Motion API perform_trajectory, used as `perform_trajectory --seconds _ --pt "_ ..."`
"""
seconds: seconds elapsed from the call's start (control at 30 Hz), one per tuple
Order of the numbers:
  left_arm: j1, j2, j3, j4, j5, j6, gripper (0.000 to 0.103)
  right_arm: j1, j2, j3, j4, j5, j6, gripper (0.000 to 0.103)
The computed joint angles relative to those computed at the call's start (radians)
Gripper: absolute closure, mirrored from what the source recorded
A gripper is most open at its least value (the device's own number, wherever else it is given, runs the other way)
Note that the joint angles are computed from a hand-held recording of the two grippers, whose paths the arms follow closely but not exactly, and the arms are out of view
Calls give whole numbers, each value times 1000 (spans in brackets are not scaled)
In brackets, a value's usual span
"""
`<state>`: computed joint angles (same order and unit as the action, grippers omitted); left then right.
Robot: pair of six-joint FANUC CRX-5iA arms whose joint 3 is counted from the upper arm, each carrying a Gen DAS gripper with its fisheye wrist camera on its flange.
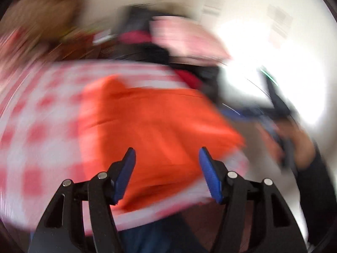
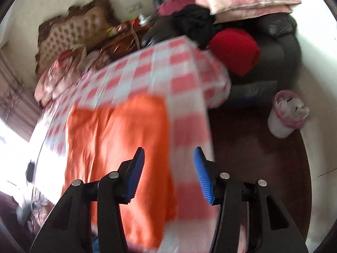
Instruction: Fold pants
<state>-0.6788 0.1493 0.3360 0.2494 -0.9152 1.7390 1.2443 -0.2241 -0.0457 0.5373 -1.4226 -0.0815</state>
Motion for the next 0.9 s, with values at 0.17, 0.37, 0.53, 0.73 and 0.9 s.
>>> perform_trajectory --seconds 0.17,0.37,0.53,0.73,0.9 --pt "195 33 -186 439 -30 -51 43 12 4 -36 -37 50 -77 48" --pt "196 89 -201 592 -146 -81 53 32 8 -56 -8 54 -131 63" --pt "182 105 -137 500 -189 -62 92 26 16 -51 -1 64 -149 70" --pt "207 32 -163 408 -180 -55 92 26 79 -12 12 115 -103 73" --pt "198 13 -118 300 -190 -29 62 42 86 -16 41 83 -183 73"
